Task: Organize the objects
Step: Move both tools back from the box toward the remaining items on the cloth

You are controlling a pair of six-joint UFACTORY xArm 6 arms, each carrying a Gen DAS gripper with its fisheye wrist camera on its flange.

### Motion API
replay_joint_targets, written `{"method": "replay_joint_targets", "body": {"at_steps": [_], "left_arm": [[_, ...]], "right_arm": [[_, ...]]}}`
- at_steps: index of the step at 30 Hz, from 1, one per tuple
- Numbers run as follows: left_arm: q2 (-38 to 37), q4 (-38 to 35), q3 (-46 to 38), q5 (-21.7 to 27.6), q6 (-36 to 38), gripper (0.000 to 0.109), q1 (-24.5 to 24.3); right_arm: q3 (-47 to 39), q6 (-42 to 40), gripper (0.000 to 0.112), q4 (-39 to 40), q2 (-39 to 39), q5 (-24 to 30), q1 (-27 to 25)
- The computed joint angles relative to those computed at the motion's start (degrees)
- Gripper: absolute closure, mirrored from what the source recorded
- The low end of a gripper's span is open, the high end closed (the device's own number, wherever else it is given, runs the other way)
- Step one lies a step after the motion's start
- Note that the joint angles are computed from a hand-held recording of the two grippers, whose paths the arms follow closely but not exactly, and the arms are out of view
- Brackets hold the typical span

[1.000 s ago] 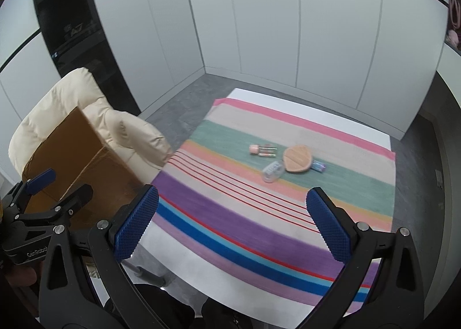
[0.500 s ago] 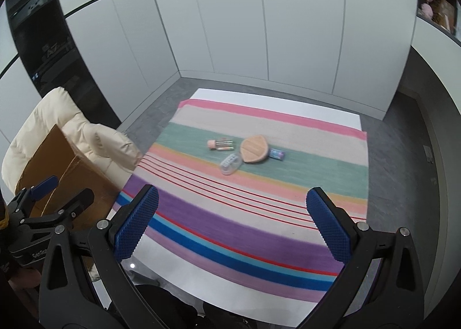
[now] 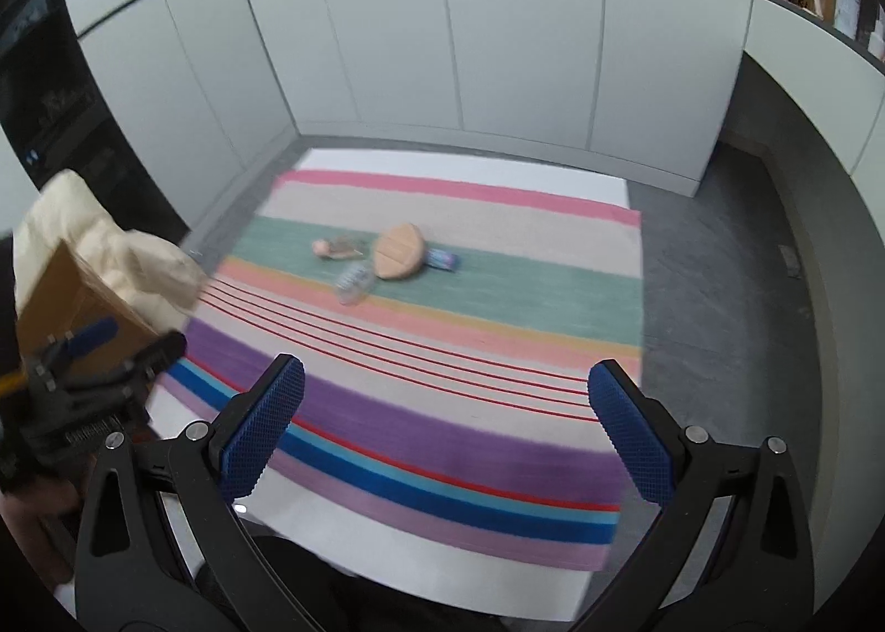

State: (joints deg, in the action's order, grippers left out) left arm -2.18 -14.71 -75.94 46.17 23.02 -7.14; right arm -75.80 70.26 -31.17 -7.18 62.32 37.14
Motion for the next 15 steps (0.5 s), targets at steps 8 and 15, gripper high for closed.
{"method": "replay_joint_targets", "body": {"at_steps": [8,15], "left_arm": [[9.1,4.3,-3.2,-4.3,-1.7,0.014,-4.5],[15.6,3.2,-4.6,-8.1,0.4,0.022,-5.3]], "right_arm": [[4.4,-1.1,0.009,2.7,2.5,-5.4,-5.7],[2.9,-8.5,0.009,2.8,10.9,-14.3,-10.6]]}}
